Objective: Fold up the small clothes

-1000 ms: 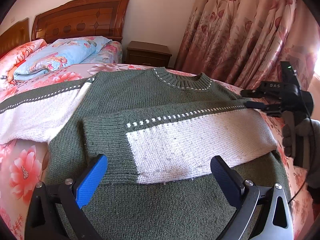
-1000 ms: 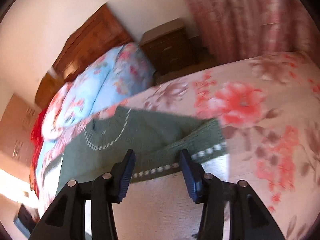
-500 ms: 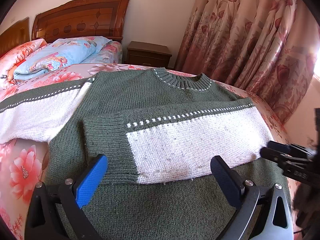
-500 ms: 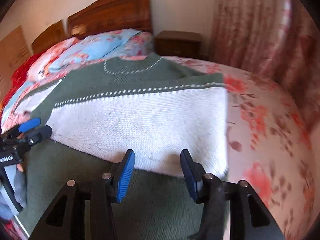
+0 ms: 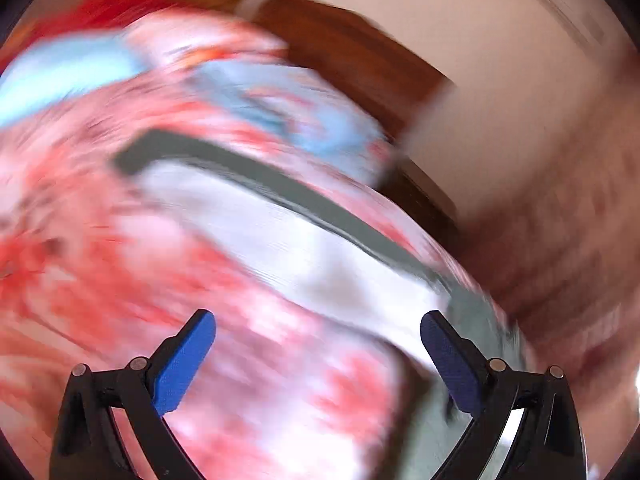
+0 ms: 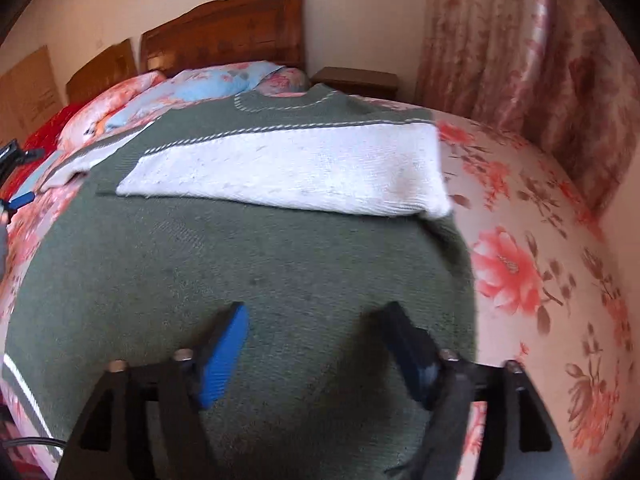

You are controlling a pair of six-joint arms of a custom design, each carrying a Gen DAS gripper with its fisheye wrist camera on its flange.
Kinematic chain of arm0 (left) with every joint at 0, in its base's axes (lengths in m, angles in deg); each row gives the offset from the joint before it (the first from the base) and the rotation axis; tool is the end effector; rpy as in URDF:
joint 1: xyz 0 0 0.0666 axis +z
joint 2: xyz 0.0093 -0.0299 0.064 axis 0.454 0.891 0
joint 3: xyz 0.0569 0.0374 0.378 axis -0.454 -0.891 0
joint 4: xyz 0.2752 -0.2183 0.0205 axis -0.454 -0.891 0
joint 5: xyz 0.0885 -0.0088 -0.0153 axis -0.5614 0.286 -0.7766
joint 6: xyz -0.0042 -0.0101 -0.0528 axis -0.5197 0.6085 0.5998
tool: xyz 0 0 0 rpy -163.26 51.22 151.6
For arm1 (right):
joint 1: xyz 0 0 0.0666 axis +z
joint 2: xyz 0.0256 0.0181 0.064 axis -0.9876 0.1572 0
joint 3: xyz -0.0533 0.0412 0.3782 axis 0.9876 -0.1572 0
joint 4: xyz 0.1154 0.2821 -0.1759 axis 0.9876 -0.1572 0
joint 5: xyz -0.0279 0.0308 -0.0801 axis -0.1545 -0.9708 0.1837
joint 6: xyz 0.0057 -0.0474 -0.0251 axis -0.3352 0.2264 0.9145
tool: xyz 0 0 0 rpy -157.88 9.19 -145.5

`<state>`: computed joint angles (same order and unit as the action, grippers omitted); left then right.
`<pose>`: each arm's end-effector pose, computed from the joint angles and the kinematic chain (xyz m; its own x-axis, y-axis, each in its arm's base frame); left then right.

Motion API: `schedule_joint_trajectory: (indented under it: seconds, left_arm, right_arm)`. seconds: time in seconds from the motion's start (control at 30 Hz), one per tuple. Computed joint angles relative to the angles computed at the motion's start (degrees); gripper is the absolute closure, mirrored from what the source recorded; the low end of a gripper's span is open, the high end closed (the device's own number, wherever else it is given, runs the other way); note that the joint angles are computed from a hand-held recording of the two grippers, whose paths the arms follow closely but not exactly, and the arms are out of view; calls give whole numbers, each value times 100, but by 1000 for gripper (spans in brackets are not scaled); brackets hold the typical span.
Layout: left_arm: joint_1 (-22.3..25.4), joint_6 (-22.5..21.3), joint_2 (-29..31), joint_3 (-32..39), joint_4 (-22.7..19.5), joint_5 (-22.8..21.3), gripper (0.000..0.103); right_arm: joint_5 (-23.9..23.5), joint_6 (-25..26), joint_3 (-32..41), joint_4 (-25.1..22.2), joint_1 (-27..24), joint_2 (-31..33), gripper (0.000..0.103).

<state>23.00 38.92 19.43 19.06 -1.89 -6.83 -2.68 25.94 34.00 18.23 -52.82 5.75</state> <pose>0.6036 -0.0495 0.4221 -0.6492 -0.5604 -0.5143 -0.2388 0.7921 -0.5617 0.4462 0.2249 0.4018 -0.7661 0.0326 -0.6419 0.0397 0.9992 0.0033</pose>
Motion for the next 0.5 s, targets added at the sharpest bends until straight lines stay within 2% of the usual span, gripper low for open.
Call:
schedule_joint_trajectory:
  seconds: [0.03, 0.1, 0.17, 0.23, 0.33, 0.4, 0.43, 0.47, 0.5]
  left_arm:
    - [167, 168, 77, 55, -48, 74, 0]
    - [491, 376, 326, 278, -233, 283, 0]
    - [692, 554, 576, 517, -360, 397, 0]
    - [788, 608, 831, 791, -323, 620, 0]
    - [824, 664, 1246, 1430, -488, 662, 0]
    - [872, 889, 1447, 1687, -435, 808, 0]
    - [913, 1039, 1539, 1774, -410, 920, 45]
    - [941, 1152, 1597, 1829, -417, 1025, 0]
    - [937, 1378, 1562, 1755, -324, 1017, 0]
  right_arm:
    - [9, 132, 92, -96, 42, 73, 14]
    - [52, 151, 60, -44, 69, 116, 13]
    - [-121, 145, -46, 55, 13, 33, 10]
    - [-94, 156, 65, 50, 48, 166, 10]
    - [-84, 162, 87, 30, 60, 186, 9]
    - [-86, 160, 94, 33, 61, 193, 8]
    - [-85, 158, 86, 37, 63, 187, 8]
    - [-86, 158, 90, 34, 62, 189, 8]
    - [-85, 160, 93, 31, 61, 191, 8]
